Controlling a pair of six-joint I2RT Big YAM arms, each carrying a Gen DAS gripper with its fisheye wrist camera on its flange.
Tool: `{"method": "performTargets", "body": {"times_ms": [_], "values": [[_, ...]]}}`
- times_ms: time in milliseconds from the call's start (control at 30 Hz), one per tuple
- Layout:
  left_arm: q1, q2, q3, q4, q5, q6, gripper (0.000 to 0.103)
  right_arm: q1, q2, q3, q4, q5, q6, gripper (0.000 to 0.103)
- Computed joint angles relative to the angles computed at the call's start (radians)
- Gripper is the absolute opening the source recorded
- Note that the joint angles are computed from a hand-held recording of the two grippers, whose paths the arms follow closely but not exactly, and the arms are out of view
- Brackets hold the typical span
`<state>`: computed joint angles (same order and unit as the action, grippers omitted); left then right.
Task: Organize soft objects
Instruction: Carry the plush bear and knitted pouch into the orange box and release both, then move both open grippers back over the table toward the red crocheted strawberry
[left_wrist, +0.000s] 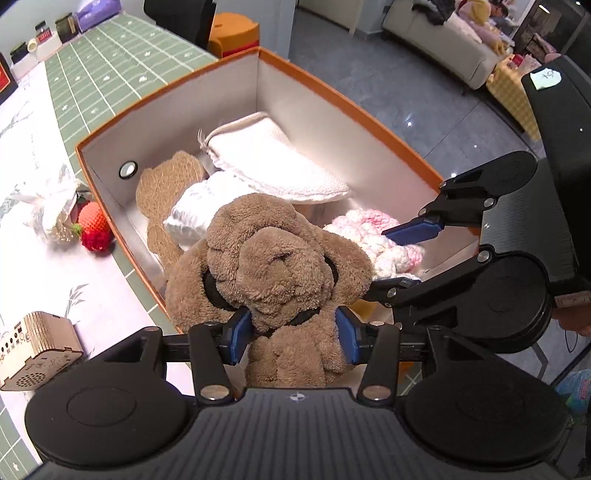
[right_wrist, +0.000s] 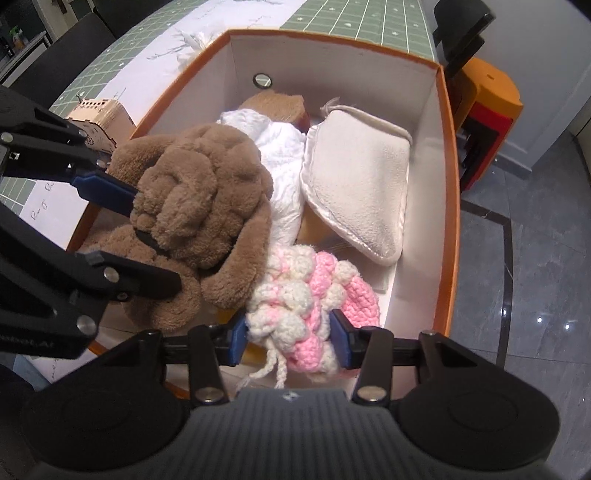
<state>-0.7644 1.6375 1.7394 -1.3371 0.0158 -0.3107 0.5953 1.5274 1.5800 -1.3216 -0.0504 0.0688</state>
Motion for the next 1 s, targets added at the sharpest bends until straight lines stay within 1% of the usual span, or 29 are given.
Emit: {"method": "performTargets", "body": {"times_ms": [33,167,233,300,400,500,567,667,733,800,867,933,1000], "values": [[0.001,0.003,0.001,-0.004,0.003,0.001,0.058,0.001,0.008,0.006,-0.008,0.001,-0.005,0.050],[0.004,0.013,0.011,-0.020,0.010,0.008,0.059,0.004,0.025,0.014,-0.024,0.009,-0.023,0.052],[0.005,0.011,0.009,-0.014,0.007,0.006,0.059,0.005,0.024,0.015,-0.027,0.007,-0.022,0.052],[0.010,0.007,0.005,-0.009,0.020,0.003,0.059,0.008,0.023,0.017,-0.032,0.009,-0.019,0.053],[0.013,-0.008,-0.008,0.009,0.028,0.000,0.059,0.013,0.013,0.021,-0.033,0.023,-0.010,0.056],[0.015,-0.046,-0.040,0.045,0.024,-0.001,0.059,0.018,-0.007,0.024,-0.021,0.039,0.005,0.058],[0.012,-0.087,-0.074,0.088,0.003,-0.007,0.059,0.026,-0.030,0.017,0.006,0.059,0.028,0.058],[0.015,-0.173,-0.156,0.190,-0.015,-0.014,0.059,0.049,-0.079,-0.006,0.071,0.098,0.080,0.058],[0.019,-0.243,-0.231,0.280,-0.023,-0.033,0.059,0.071,-0.110,-0.027,0.125,0.124,0.115,0.059],[0.024,-0.315,-0.311,0.372,-0.033,-0.047,0.059,0.105,-0.138,-0.052,0.186,0.169,0.148,0.061],[0.020,-0.378,-0.379,0.439,-0.075,-0.060,0.059,0.145,-0.158,-0.074,0.257,0.211,0.162,0.062],[0.009,-0.439,-0.439,0.493,-0.145,-0.069,0.059,0.190,-0.174,-0.096,0.321,0.246,0.175,0.062],[-0.002,-0.503,-0.504,0.532,-0.221,-0.092,0.059,0.231,-0.187,-0.117,0.387,0.278,0.188,0.063]]}}
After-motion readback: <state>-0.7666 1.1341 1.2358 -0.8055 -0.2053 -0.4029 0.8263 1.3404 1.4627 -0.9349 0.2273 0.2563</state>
